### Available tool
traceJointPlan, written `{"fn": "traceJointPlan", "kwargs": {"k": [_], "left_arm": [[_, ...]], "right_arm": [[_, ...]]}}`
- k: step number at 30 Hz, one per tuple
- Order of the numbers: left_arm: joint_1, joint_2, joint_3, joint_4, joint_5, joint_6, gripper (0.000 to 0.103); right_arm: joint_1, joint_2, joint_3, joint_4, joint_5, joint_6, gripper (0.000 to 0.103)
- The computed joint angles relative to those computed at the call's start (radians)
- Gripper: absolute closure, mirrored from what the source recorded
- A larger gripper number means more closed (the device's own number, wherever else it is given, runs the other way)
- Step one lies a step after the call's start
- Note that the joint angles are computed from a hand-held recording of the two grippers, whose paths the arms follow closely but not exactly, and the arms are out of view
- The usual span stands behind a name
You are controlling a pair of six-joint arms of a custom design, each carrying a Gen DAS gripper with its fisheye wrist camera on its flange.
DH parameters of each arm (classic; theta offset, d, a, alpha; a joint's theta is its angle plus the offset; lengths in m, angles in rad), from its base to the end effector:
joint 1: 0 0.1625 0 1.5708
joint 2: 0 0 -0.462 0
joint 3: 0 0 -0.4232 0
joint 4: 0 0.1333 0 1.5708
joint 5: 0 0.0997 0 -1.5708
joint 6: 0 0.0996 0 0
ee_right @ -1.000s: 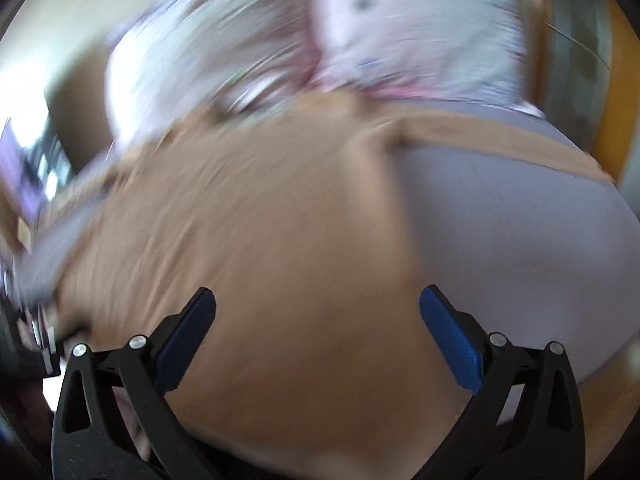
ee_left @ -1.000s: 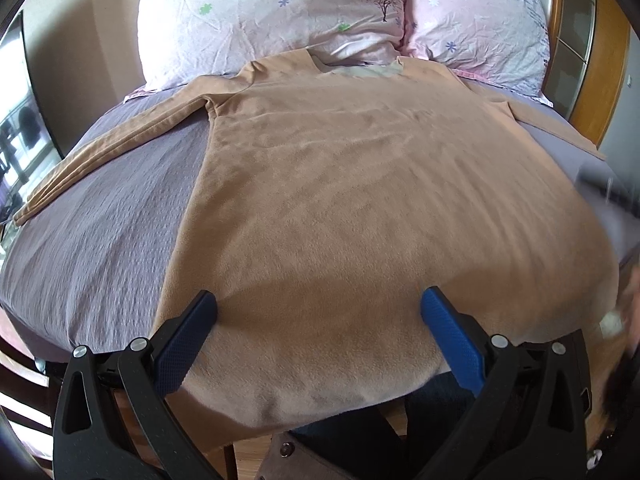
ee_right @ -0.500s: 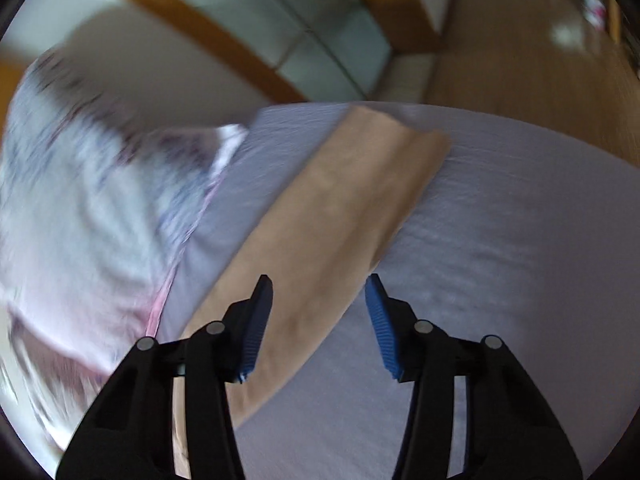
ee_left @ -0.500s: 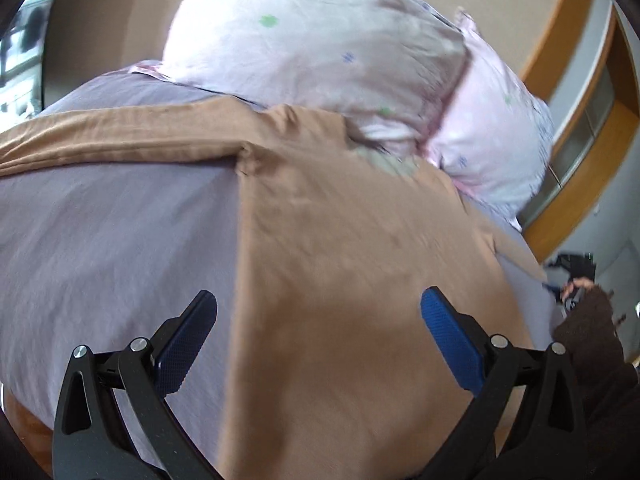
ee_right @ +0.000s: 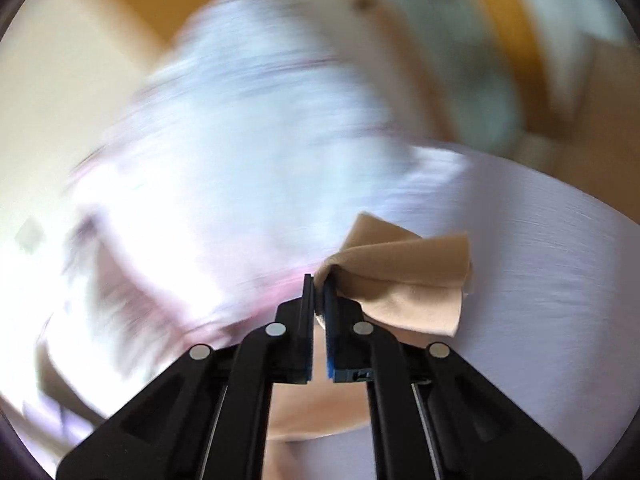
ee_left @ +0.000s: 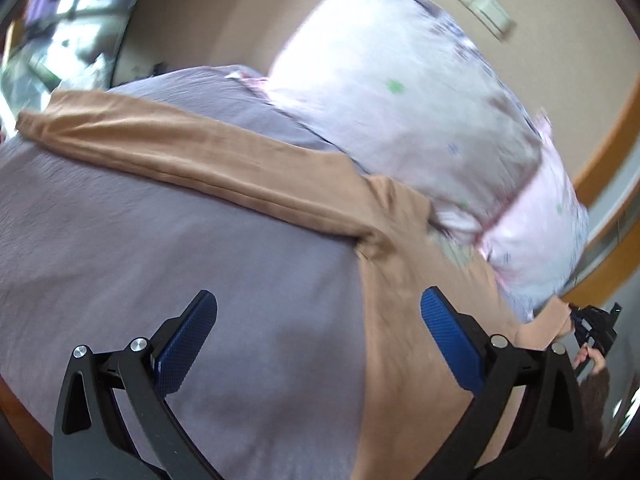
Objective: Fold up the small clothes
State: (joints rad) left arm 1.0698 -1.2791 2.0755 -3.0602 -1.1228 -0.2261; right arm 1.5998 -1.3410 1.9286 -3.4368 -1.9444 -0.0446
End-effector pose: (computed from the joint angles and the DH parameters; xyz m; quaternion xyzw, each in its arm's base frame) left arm -0.1156 -0.5784 0.2971 0.0509 0.9188 -0.3838 0.0775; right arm 0.1136 -0.5719 0.4465 -0.0817 -0.7922 0.5850 0.1536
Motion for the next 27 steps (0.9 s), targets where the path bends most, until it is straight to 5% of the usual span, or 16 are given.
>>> {"fn": "traceJointPlan", "kwargs": {"k": [5,9,12,14,15,18,20,27], "left_arm": [[0.055,-0.021,-0.018,-0.035,-0.056,-0.083,0.001],[0.104,-0.028,-0.062,0.037,-0.115,-0.147,0.001],[0.115,-0.031,-0.094,0.088,-0.05,-0.17,0.001],[0.134,-0.027,-0.112,0.078,-0.055,-0.2,0.001],[0.142,-0.026,-0.121,0.078,-0.056,-0.216,0.001],[0.162,-0.017,-0.158,0.092,-0.039,-0.276,0.005],[0.179,-0.007,-0.186,0.113,-0.028,-0.319,0.024],[0.253,0.008,-0.243,0.101,-0.087,-0.475,0.059]], "right_arm": [[0.139,0.252,-0.173,0.232,0.17,-0.113,0.099],[0.176,0.448,-0.331,0.545,0.16,-0.111,0.095],[0.177,0.486,-0.364,0.688,0.205,-0.081,0.08],[0.187,0.451,-0.306,0.6,0.203,-0.089,0.046],[0.188,0.434,-0.282,0.55,0.197,-0.102,0.04],[0.173,0.345,-0.181,0.437,0.202,-0.122,0.031],[0.167,0.313,-0.149,0.409,0.203,-0.116,0.026],[0.14,0.208,-0.026,0.287,0.228,-0.118,0.019]]}}
